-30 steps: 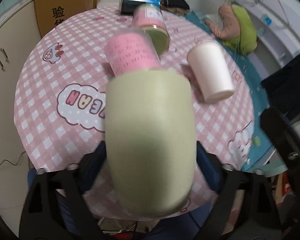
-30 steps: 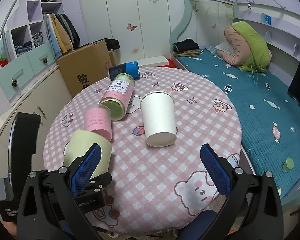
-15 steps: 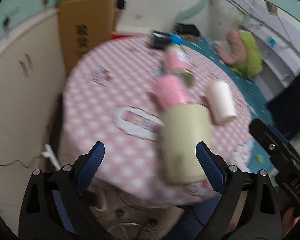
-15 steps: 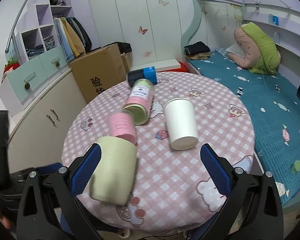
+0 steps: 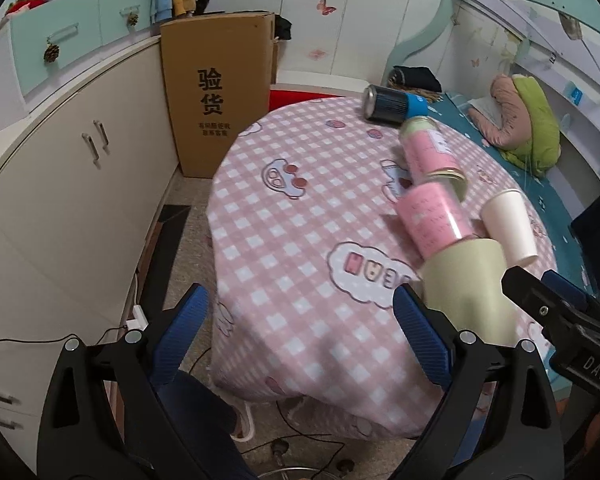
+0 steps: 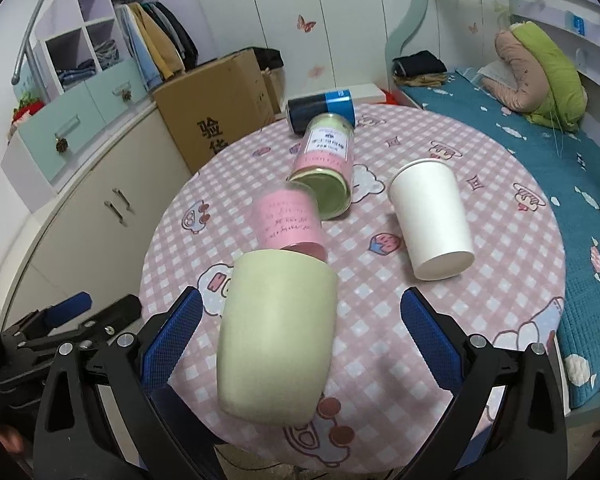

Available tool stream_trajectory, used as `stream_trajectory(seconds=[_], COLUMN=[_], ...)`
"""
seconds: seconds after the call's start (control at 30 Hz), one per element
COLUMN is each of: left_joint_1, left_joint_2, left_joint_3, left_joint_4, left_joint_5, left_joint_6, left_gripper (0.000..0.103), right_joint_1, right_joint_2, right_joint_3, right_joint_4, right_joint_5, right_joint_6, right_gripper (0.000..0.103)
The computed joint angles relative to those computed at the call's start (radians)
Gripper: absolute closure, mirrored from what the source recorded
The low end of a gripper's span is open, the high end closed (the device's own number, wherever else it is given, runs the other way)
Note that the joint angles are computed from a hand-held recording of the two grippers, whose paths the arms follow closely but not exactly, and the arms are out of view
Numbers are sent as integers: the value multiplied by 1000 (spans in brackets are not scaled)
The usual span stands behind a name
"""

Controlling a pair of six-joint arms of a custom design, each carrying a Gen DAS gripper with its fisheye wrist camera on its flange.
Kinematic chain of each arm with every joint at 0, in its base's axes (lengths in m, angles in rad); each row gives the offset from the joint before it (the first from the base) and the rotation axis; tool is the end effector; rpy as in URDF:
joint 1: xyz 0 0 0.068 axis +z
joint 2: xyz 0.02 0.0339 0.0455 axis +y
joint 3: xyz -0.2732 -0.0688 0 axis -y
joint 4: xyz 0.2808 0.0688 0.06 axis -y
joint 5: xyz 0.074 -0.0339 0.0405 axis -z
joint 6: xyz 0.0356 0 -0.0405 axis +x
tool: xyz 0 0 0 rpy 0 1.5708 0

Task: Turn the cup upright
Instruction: 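Lift the pale green cup with the left gripper and rotate it upright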

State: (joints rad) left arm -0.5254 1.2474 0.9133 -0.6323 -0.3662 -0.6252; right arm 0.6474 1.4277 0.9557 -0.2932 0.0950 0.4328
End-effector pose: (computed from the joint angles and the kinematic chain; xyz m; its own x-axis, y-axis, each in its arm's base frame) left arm 0.2478 -0.1289 0.2489 -0.7483 -0.1978 -0.6332 -0.1796 0.9793 -0.0937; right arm 0.2711 0.2008 0.2339 -0.7305 -0.0289 -0.6823 -0.2638 0.9335 0.2429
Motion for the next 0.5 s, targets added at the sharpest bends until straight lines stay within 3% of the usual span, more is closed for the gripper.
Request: stream_trajectory(seconds=[0.2,0.3,0.5], left_joint_1=[68,86,95], left_joint_2=[3,12,39], left_joint_3=[-25,-29,-24], left_joint_4=[36,49,59], left_joint_5=[56,83,97], left_joint_6=[32,47,49], left_gripper=[9,9,9], right_joint_1=[-21,-47,-57], right_joint_2=[109,166,210], right_joint_3=[72,102,140], right_joint_4=[-13,-9,-25], right_joint_5=[-72,-171,-206], right_joint_6=[12,32,29], right_gripper=[7,7,7])
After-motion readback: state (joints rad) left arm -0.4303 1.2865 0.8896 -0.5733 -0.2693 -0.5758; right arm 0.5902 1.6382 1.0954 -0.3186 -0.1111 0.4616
